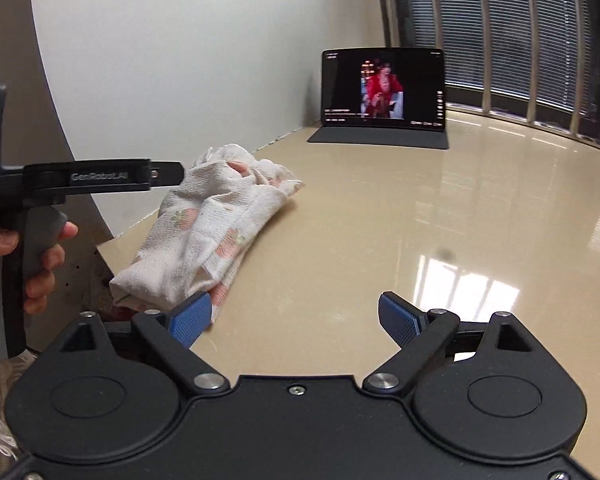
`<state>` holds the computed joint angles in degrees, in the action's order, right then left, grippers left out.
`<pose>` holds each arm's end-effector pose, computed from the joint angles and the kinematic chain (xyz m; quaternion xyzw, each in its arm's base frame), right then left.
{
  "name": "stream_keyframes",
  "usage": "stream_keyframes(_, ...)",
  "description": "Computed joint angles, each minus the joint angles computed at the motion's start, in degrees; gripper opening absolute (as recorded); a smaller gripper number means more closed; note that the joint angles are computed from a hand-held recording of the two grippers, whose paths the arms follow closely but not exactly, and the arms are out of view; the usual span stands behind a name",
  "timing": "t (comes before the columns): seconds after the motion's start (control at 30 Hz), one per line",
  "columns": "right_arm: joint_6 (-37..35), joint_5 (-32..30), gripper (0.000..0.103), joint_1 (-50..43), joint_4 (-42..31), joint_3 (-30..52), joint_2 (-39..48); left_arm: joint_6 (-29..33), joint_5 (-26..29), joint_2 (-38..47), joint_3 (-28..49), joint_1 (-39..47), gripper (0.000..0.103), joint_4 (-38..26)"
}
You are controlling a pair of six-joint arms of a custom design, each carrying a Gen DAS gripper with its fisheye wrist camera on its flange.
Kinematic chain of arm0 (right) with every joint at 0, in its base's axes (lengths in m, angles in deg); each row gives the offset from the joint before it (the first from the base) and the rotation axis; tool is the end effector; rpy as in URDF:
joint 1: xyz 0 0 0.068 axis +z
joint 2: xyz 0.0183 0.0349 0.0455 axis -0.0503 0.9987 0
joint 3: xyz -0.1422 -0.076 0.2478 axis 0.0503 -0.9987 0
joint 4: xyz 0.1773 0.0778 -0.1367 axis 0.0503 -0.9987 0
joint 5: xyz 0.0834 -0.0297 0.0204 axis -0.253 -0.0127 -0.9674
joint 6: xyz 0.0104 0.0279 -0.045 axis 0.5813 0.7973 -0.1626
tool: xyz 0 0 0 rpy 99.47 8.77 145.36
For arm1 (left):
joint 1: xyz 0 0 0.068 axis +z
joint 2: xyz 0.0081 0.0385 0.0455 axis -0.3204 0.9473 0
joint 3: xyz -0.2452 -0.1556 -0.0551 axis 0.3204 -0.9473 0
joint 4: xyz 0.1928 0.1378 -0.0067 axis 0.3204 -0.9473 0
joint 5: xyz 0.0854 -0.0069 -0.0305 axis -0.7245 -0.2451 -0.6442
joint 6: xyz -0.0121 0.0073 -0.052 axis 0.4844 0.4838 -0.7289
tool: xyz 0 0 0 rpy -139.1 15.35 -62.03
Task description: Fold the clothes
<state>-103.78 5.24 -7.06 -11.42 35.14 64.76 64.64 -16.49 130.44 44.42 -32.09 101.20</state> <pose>0.3285 0.0013 0.0608 -0.3362 0.8246 0.2553 0.3767 0.2529 -0.0398 0.0784 -0.2022 0.8336 0.1110 0.5020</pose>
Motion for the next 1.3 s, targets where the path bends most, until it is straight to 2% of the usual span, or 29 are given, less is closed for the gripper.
stream_keyframes(0.13, -7.3, -3.9, 0.094, -9.7, -7.6, -1.3, -2.4, -9.7, -7.8, 0.1, -4.3, -13.2, 0.103, -0.7)
stream_keyframes(0.2, -11.6, -5.5, 0.096, -14.0, -10.5, -2.3, -3.1, -15.0, -10.6, -0.2, -5.6, -19.1, 0.103, -3.1)
stream_keyframes(0.27, -16.5, -6.7, 0.097, -18.1, -13.8, -3.0, -3.4, -21.1, -13.4, -0.8, -5.8, -24.9, 0.103, -7.6)
stream_keyframes(0.33, -21.0, -7.8, 0.097, -21.2, -17.2, -3.2, -3.5, -29.1, -16.0, -2.1, -4.2, -30.6, 0.103, -15.8)
stream_keyframes(0.4, -25.3, -8.8, 0.097, -24.0, -21.0, -3.0, -3.2, -35.2, -16.9, -2.6, -2.5, -34.2, 0.103, -21.1)
stream_keyframes(0.5, -28.0, -10.3, 0.099, -27.1, -22.3, -4.1, -3.7, -41.6, -17.6, -3.1, -0.8, -38.8, 0.103, -26.3)
stream_keyframes(0.63, -32.5, -12.3, 0.103, -31.5, -25.0, -4.7, -3.9, -42.3, -19.2, -3.5, 2.4, -43.2, 0.103, -32.6)
stream_keyframes(0.73, -33.4, -12.7, 0.103, -34.0, -26.0, -4.6, -3.6, -43.3, -20.3, -3.6, 4.7, -45.0, 0.103, -36.8)
stream_keyframes(0.9, -33.8, -13.8, 0.103, -36.5, -27.6, -3.8, -3.1, -43.9, -20.0, -3.8, 5.4, -46.5, 0.103, -37.2)
stream_keyframes(1.03, -33.1, -14.5, 0.103, -37.3, -25.4, -5.0, -3.6, -46.8, -21.5, -4.2, 7.9, -48.3, 0.103, -43.5)
stream_keyframes(1.3, -33.8, -13.6, 0.103, -36.9, -25.4, -5.3, -3.5, -48.8, -21.2, -4.6, 8.1, -48.8, 0.103, -45.6)
